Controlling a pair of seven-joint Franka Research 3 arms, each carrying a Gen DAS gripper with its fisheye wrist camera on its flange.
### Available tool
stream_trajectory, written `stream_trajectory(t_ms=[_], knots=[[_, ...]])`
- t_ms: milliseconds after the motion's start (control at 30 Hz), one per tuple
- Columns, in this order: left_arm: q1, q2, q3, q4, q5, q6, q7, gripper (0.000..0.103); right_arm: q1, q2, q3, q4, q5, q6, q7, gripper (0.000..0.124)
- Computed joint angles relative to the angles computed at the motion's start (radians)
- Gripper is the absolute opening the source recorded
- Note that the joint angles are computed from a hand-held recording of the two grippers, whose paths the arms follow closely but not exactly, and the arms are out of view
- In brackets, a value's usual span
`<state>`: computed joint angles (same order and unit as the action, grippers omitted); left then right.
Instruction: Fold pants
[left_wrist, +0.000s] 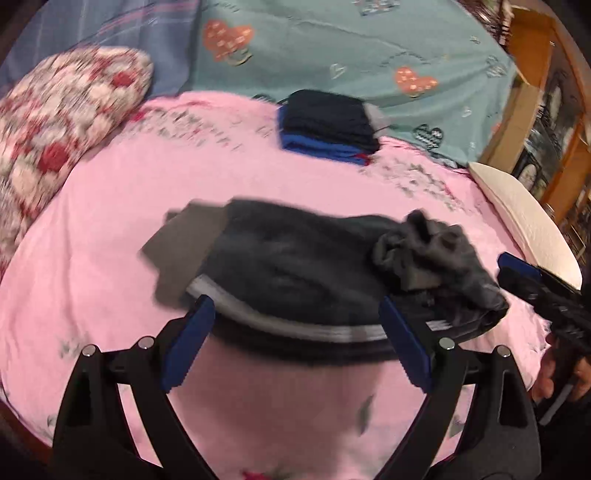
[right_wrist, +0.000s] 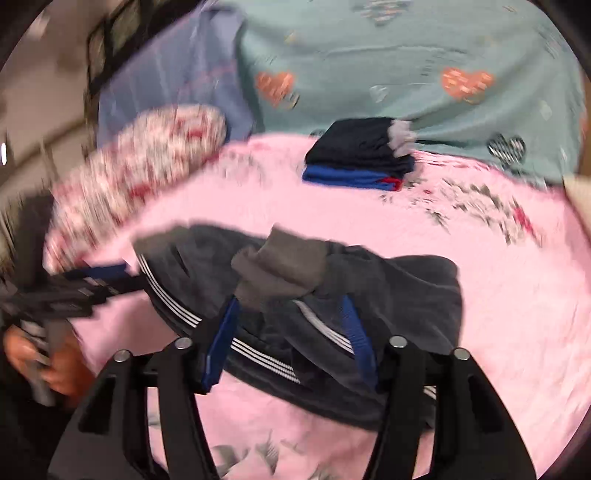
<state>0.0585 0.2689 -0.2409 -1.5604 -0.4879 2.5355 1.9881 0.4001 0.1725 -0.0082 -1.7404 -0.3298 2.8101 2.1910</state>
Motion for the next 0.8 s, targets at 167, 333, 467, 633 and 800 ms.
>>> stream_trajectory(t_ms=[167, 333, 467, 633, 800], knots=[[-0.076, 0.090, -0.050, 0.181, 0.053, -0.032, 0.022, 0.092, -0.059, -0.194, -0.010, -0.236, -0.235, 0.053, 0.378, 0.060], [-0.242, 0.246, 0.007, 0.401, 0.327, -0.082, -0.127, 0.092, -0.132, -0.213, 0.048, -0.258, -0.321, 0.029, 0.502, 0.060], [-0.271, 0.430, 0.046, 0.644, 0.461, -0.321, -0.271, 0.095, -0.152, -0.148, 0.063, -0.229, -0.114, 0.112, 0.308, 0.060], [-0.224, 0.396, 0.013, 0.561, 0.457, -0.297, -0.269, 0.101, -0.124, -0.056, 0.050, -0.155, 0.141, -0.069, 0.080, 0.061], [-0.175, 0.323, -0.029, 0.446, 0.398, -0.193, -0.246, 0.101, -0.076, -0.085, 0.017, -0.126, -0.016, -0.120, 0.182, 0.061]])
